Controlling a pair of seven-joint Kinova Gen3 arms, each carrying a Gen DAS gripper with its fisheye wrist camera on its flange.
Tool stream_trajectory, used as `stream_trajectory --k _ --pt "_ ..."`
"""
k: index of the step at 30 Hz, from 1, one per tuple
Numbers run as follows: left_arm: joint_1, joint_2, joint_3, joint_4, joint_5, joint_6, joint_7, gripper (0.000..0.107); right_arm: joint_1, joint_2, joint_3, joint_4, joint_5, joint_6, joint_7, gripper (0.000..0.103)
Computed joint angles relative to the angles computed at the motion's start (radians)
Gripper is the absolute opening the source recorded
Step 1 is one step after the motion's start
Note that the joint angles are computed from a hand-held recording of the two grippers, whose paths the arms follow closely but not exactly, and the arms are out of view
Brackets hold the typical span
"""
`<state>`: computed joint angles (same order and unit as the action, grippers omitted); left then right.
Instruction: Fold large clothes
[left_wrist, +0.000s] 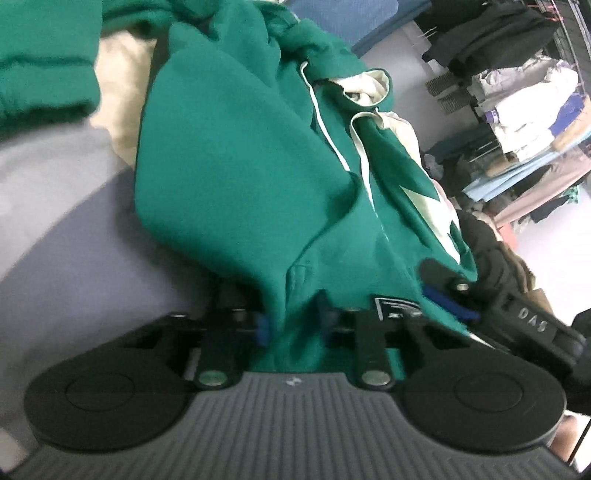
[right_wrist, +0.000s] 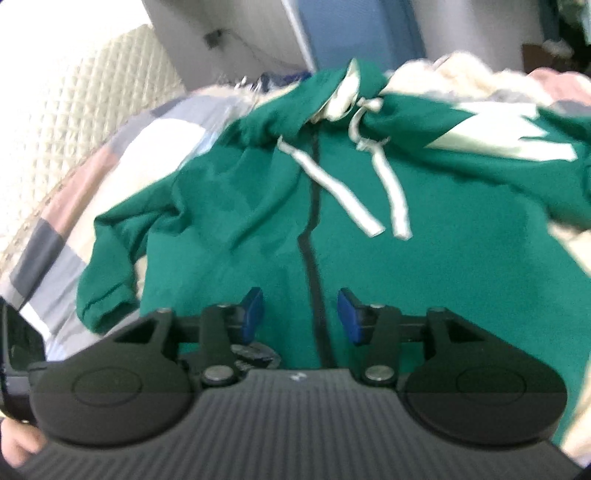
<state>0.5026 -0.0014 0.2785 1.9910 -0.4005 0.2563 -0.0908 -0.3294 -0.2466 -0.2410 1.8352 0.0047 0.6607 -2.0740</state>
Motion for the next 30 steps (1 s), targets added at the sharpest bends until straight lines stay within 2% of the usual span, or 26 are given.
stream_trajectory --k 1,2,4,6,8,12,15,18,20,22,24,25,26,28,30 --pt "0.0 -0.019 0.005 0.002 -0.023 0.014 0.031 0.014 0.004 -0.015 0.005 0.007 0.013 -0.001 -0.017 0.051" --pt "0.002 -0.042 0.009 0.0 -0.03 0.043 0.045 0.012 0.027 -0.032 -0.005 0.017 0.028 -0.008 -0.045 0.062" --pt "0.058 -0.081 -0.03 -0.02 -0.016 0.125 0.027 0.011 0.114 -0.07 -0.057 0.038 0.081 -0.013 -0.126 0.074" --pt "0.125 -0.129 -0.089 -0.038 0.027 0.206 -0.015 0.01 0.174 -0.086 -0.09 0.037 0.133 0.01 -0.208 0.074" --pt "0.139 -0.185 -0.115 -0.054 0.102 0.287 -0.088 0.01 0.21 -0.096 -0.093 0.034 0.158 0.035 -0.289 0.074" --pt "0.004 -0.235 -0.019 -0.095 0.209 0.45 -0.25 0.008 0.248 -0.09 -0.102 0.022 0.196 0.094 -0.373 0.074" --pt "-0.088 -0.213 0.057 -0.133 0.236 0.572 -0.304 0.007 0.248 -0.058 -0.121 -0.004 0.258 0.167 -0.418 0.074" --pt "-0.116 -0.141 0.138 -0.192 0.182 0.694 -0.274 0.007 0.206 -0.053 -0.076 -0.002 0.246 0.181 -0.415 0.074" --pt "-0.082 -0.091 0.167 -0.245 0.101 0.775 -0.233 0.007 0.2 -0.051 -0.073 -0.006 0.26 0.205 -0.431 0.074" --pt "-0.016 -0.052 0.147 -0.296 0.05 0.836 -0.188 0.007 0.203 -0.054 -0.086 -0.006 0.29 0.237 -0.465 0.074" --pt "0.054 -0.038 0.097 -0.317 0.022 0.857 -0.16 0.01 0.195 -0.055 -0.056 -0.002 0.266 0.255 -0.483 0.076" --pt "0.1 -0.033 0.069 -0.321 -0.001 0.875 -0.13 0.022 0.186 -0.06 -0.026 0.006 0.232 0.25 -0.48 0.081" --pt "0.147 -0.025 0.045 -0.336 -0.031 0.91 -0.103 0.039 0.18 -0.062 0.007 0.014 0.192 0.244 -0.475 0.084" --pt "0.222 -0.002 0.022 -0.369 -0.112 0.973 -0.068 0.062 0.176 -0.07 0.042 0.029 0.139 0.24 -0.467 0.084" --pt "0.266 -0.002 0.021 -0.37 -0.169 0.991 -0.041 0.063 0.178 -0.072 0.056 0.039 0.107 0.228 -0.46 0.086"
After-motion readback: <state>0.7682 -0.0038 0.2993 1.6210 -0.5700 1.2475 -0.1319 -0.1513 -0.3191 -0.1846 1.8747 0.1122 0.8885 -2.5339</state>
